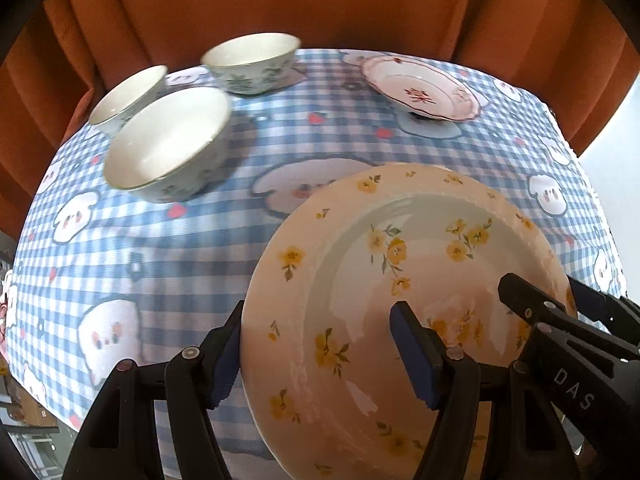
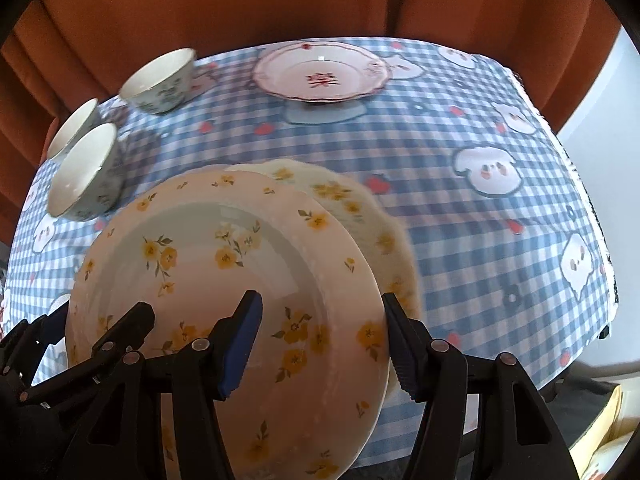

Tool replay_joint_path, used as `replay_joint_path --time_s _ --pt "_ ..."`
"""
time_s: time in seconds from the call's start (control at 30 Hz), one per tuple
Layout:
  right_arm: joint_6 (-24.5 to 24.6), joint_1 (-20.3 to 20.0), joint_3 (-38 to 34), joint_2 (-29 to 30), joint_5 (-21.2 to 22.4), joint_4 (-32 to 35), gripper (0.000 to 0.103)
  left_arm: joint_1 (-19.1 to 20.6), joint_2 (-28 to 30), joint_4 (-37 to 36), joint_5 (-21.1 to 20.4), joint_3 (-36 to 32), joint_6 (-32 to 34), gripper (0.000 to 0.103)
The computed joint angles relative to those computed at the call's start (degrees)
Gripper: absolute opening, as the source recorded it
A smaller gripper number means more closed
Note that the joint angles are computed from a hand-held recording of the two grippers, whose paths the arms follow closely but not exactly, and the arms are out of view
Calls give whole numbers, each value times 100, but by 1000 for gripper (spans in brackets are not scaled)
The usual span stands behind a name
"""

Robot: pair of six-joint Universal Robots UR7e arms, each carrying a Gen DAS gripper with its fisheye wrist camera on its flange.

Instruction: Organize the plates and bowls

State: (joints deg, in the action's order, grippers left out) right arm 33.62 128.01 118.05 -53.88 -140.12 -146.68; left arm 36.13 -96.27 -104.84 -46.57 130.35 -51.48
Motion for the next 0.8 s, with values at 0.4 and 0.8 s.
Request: replay_joint_path --time_s 0.4,0.8 --pt "-930 -545 384 -435 -64 -528 64 77 878 -785 -167 -30 -221 70" --pt "-1792 -782 317 -327 208 -865 64 139 1100 -668 -30 -71 -802 75"
